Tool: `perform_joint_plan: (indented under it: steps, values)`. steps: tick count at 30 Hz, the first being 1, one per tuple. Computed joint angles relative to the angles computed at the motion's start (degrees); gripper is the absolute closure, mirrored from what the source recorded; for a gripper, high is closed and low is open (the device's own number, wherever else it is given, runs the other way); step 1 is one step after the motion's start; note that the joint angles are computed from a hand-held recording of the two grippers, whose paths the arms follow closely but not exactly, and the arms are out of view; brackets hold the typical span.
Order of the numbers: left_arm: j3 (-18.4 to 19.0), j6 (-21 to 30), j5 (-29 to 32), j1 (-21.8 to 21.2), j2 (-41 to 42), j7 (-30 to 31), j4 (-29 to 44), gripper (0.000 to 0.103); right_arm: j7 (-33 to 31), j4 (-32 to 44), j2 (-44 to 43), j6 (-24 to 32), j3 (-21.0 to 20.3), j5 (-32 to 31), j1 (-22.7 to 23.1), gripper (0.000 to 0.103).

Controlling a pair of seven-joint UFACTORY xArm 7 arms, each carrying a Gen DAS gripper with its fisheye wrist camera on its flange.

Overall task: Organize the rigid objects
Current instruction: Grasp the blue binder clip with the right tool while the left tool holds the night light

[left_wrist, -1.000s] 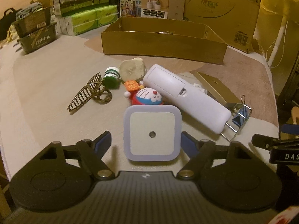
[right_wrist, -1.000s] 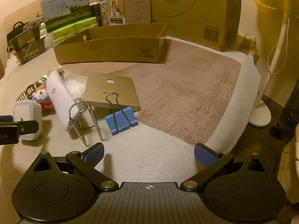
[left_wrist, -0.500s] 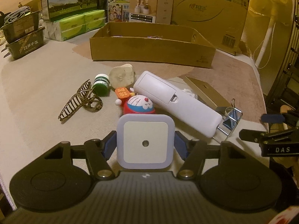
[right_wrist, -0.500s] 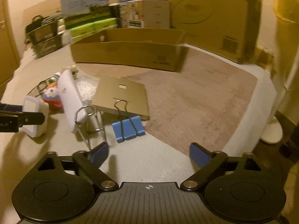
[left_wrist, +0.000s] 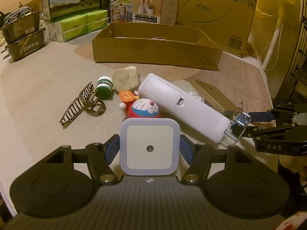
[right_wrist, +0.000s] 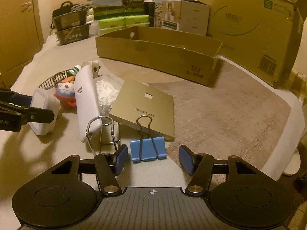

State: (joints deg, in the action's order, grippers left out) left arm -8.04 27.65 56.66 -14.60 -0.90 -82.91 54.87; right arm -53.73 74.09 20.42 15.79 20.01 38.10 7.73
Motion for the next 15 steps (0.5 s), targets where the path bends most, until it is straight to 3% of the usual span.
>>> perform_joint_plan:
  steps: [2, 7, 15]
  values:
    - [0.0, -0.1, 0.2, 0.0, 0.0, 0.0, 0.0, 0.039, 0.7, -0.1, -0.1, 0.2, -0.2, -0.3, 0.3, 0.062]
    - [0.1, 0.3, 0.2, -0.1, 0.3, 0.6, 0.4, 0.039, 4.3, -2.0, -1.4, -1.5, -1.2, -1.8, 1.6, 0.063]
    - [-0.1, 0.6, -0.4, -0.3, -0.6, 1.1, -0.6, 0.041, 15.7, -8.4, -6.5, -5.1, -3.9, -5.9, 4.3, 0.063]
